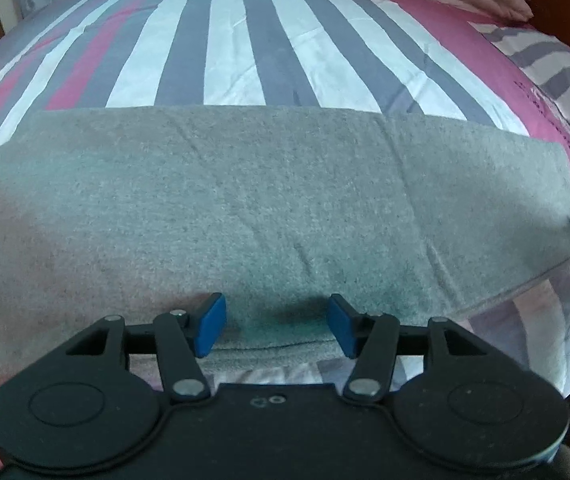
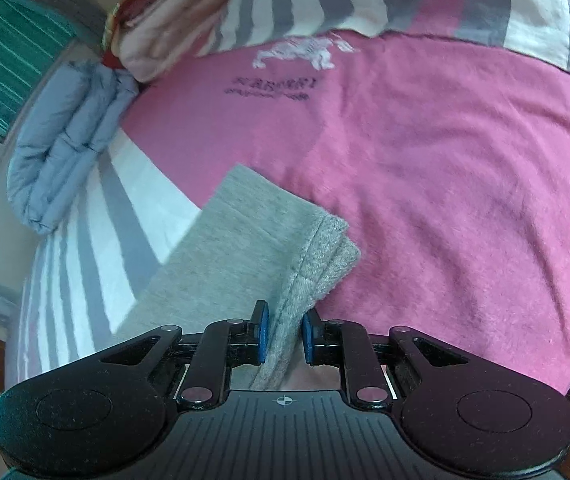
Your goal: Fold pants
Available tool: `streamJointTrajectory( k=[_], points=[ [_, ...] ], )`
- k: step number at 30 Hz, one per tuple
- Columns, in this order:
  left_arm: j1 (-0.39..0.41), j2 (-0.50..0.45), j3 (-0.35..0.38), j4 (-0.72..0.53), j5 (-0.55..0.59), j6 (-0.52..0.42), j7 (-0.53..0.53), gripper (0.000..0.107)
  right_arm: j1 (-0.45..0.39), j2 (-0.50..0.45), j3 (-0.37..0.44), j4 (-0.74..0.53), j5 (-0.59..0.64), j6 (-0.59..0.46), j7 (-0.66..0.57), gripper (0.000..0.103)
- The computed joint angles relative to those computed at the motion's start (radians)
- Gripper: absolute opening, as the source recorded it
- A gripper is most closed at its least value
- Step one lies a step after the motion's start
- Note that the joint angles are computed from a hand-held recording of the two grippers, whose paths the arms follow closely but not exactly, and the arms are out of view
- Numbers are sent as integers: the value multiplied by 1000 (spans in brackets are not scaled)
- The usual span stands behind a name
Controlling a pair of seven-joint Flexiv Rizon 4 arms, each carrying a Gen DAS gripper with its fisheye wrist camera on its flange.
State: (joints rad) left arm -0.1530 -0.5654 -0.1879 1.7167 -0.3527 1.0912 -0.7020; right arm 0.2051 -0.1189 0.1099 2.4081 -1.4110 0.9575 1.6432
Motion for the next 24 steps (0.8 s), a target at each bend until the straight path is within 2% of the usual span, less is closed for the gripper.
streamJointTrajectory(
  k=[5, 9, 13, 16, 21, 23, 24],
  points=[
    [-9, 3, 23, -20, 4, -12, -56, 48, -9, -2, -7, 2, -30, 15, 39, 20],
    [-5, 4, 19, -17, 9, 14, -66, 48, -15, -1, -7, 3, -44, 22, 44, 22],
    [-7, 5, 21, -12, 23, 41, -72, 48, -32, -2, -15, 2, -110, 33, 105, 38],
    [-7, 2, 20, -14, 31, 56, -76, 48, -30, -9, -10, -12, -73, 18, 62, 41],
    [-10, -7, 26, -28, 48, 54, -86, 48, -7, -22, -6, -27, -43, -51, 67, 41],
    [-13, -12, 32, -33, 58, 47, -93, 48, -11, -24, -11, -22, -67, -46, 108, 31],
    [-13, -14, 32, -33, 60, 50, -93, 48, -13, -22, -12, -16, -76, -43, 134, 21]
  ],
)
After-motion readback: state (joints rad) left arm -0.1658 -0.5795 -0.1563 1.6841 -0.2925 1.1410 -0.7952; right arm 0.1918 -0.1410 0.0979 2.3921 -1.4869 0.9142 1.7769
